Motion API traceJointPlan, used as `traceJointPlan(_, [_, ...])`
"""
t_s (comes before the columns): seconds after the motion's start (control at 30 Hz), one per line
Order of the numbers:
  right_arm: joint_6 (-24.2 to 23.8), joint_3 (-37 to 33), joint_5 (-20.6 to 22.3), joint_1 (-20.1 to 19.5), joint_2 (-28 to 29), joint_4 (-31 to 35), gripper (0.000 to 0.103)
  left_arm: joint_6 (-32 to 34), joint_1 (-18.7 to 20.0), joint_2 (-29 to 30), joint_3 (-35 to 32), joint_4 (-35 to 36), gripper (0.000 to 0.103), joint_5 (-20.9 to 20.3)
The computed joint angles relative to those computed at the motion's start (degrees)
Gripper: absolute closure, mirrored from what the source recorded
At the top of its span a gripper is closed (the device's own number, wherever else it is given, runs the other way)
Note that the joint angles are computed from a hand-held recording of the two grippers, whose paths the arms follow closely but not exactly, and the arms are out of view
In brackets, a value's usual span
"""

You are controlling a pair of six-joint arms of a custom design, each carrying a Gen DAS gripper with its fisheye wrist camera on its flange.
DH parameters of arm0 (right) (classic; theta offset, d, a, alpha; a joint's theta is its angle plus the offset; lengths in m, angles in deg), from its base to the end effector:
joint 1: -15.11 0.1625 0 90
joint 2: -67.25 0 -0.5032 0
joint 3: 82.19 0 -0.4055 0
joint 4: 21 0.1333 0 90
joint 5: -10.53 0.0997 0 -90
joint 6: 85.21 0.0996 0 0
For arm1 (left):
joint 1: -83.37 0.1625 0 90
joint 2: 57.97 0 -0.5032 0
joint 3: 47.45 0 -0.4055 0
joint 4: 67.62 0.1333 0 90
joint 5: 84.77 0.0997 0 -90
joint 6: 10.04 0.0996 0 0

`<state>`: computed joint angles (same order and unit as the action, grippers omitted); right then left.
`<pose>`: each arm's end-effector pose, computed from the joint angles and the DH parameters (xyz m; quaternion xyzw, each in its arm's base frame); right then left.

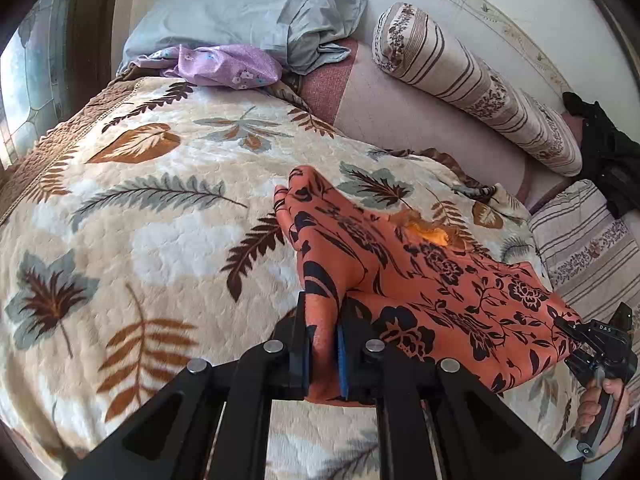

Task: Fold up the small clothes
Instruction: 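Lift the hem with both tools and fold it up over the shirt strip, then lay the folded hem down on the strip and open both tools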

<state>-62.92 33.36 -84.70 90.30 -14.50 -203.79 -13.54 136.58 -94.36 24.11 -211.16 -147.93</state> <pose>-0.0194 -0.5592 0.4693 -0.2979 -0.8172 0.4934 0.0075 -0.3718 -0.7948 0.1745 0.2396 0.9306 -0.2247 0.1616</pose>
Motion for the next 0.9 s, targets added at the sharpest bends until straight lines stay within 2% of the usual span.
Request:
traceJointPlan(0.13, [-1.25, 7.79, 3.68, -1.77, -5.16, 2.51, 0.093, -0.58, -0.39, -6.5, 11.68, -2.33, 0.091, 1.44])
traceJointPlan(0.17, [-1.77, 9.88, 3.5, -2.71, -5.79, 2.54, 0.088, -0.52, 0.18, -6.79, 13.44, -2.13, 0.087, 1.89])
traceJointPlan(0.2, [-2.0, 11.24, 2.18, -3.73, -6.08, 4.14, 0.083, -1.48, 0.98, -6.69, 14.27, 0.02, 0.084, 2.79])
traceJointPlan(0.23, [-2.03, 12.58, 2.62, -5.69, -6.03, 5.79, 0.076, -3.33, 1.89, -6.01, 14.28, 3.81, 0.081, 4.54])
traceJointPlan(0.27, [-1.46, 14.38, 5.46, -7.73, -6.47, 5.04, 0.068, -4.73, 3.06, -5.62, 14.73, 5.2, 0.076, 4.53])
traceJointPlan(0.3, [-1.78, 16.42, 8.62, -9.28, -7.43, 1.89, 0.068, -5.22, 3.67, -6.58, 15.3, 4.19, 0.075, 2.12])
traceJointPlan(0.33, [-2.1, 17.56, 9.38, -9.93, -8.37, 1.14, 0.068, -5.46, 3.81, -7.31, 16.3, 1.94, 0.071, 1.36])
traceJointPlan(0.37, [-2.15, 17.84, 7.81, -9.5, -9.63, 2.11, 0.067, -6.37, 3.52, -7.66, 16.3, 2.08, 0.068, 2.32])
traceJointPlan(0.4, [-2.22, 18.21, 5.84, -8.91, -10.8, 2.11, 0.053, -6.13, 3.13, -7.89, 16.31, 1.37, 0.067, 3.7])
traceJointPlan(0.47, [-3.36, 18.78, 2.21, -7.83, -12.73, 0.76, 0.032, -3.61, 2.69, -7.79, 15.45, 0.87, 0.067, 5.35])
traceJointPlan(0.57, [-5.89, 17.57, -2.38, -5.99, -14.67, 1.89, 0.032, -0.18, 2.23, -6.36, 12.83, -0.09, 0.067, 6.44])
traceJointPlan(0.63, [-8.25, 15.04, -3.63, -4.4, -14.07, 3.54, 0.032, 2.22, 2.21, -4.27, 9.31, 1.06, 0.067, 6.18])
traceJointPlan(0.7, [-10.92, 11.8, -2.76, -3.67, -13.08, 6.0, 0.032, 5.3, 2.36, -1.99, 5.93, 1.69, 0.067, 5.9])
traceJointPlan(0.77, [-14.48, 8.04, -2.92, -2.69, -11.08, 8.76, 0.032, 7.82, 2.7, 0.63, 2.05, 2.2, 0.067, 5.1])
traceJointPlan(0.9, [-18.51, -1.15, -7.44, -1.11, -4.9, 14.42, 0.032, 8.81, 3.25, 5.36, -5.4, 5.94, 0.067, 5.86])
